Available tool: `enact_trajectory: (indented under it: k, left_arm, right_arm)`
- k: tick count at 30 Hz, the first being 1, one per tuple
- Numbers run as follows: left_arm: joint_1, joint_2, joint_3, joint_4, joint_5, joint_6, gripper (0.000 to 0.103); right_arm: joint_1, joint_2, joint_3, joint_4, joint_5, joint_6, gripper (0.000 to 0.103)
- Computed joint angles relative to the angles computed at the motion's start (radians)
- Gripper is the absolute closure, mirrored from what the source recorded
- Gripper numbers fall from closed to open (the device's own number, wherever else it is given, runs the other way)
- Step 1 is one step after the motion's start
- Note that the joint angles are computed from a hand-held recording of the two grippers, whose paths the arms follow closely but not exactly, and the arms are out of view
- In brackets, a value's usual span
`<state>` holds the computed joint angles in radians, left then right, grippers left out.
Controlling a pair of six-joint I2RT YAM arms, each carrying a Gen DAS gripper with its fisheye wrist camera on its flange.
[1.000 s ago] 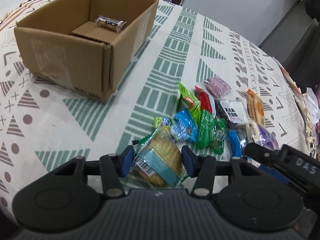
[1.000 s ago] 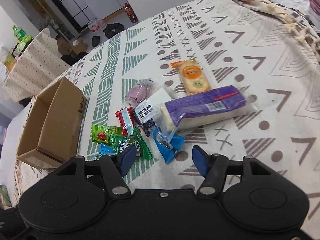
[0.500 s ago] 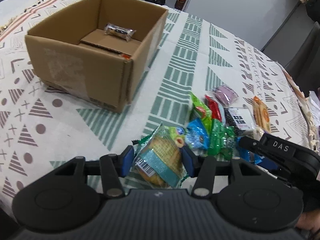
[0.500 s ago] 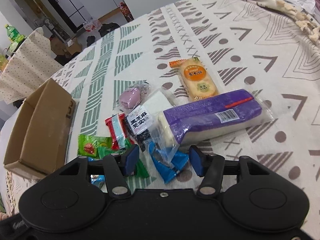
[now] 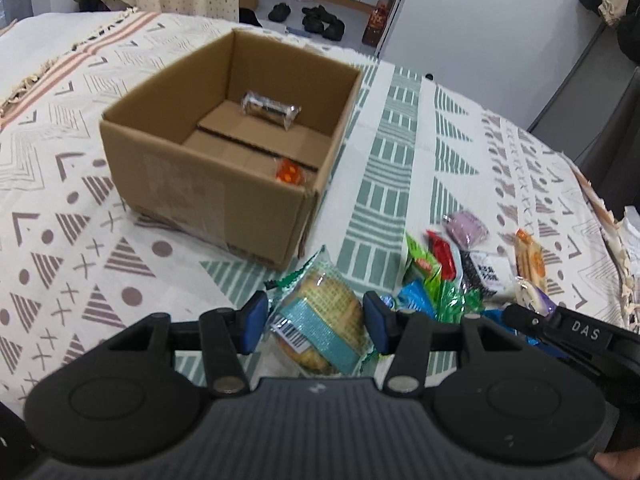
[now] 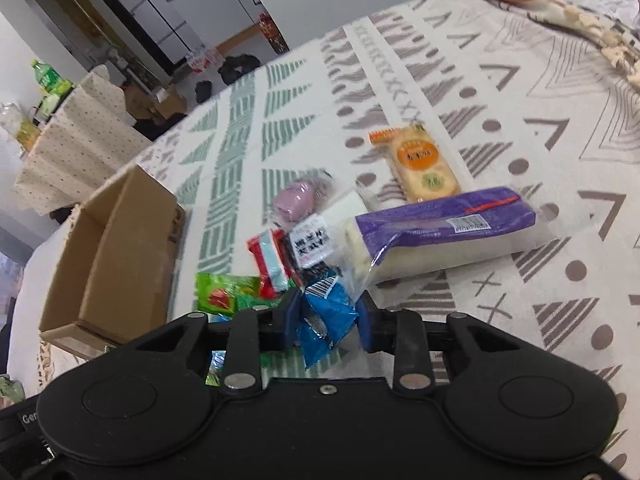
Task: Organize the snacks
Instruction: 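Grasp the round biscuit pack with the left tool while the right tool grasps the blue packet, then carry both packs over the cardboard box and open both tools to drop them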
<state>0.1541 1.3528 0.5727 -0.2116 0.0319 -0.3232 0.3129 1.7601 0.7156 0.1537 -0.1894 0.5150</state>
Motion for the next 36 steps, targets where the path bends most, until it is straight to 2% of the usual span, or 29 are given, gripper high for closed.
enact_trajectory:
  k: [9, 16, 20, 25, 31, 36]
  left_arm:
    - [0.03, -0.109, 0.024, -0.077, -0.007, 0.021, 0.052]
    - [0.085, -0.179, 0.053, -0.123, 0.024, 0.063, 0.052]
    - [0.111, -0.19, 0.074, -0.139, 0.04, 0.084, 0.052]
    - [0.147, -0.204, 0.103, -0.145, 0.048, 0.118, 0.052]
    - [0.213, -0.177, 0.159, -0.144, 0.075, 0.165, 0.052]
    - [0.27, -0.156, 0.193, -0.139, 0.106, 0.206, 0.052]
  right_arm:
    - [0.008, -0.072, -0.034, 0.044, -0.039, 0.011, 0.075]
    - [0.044, -0.135, -0.062, 0.077, -0.046, 0.01, 0.075]
    - [0.069, -0.164, -0.07, 0.103, -0.032, 0.012, 0.075]
    - [0.101, -0.197, -0.093, 0.192, -0.032, 0.042, 0.075]
    - [0.153, -0.179, -0.076, 0.215, 0.022, 0.065, 0.075]
    - [0.18, -0.185, -0.091, 0.287, 0.031, 0.082, 0.075]
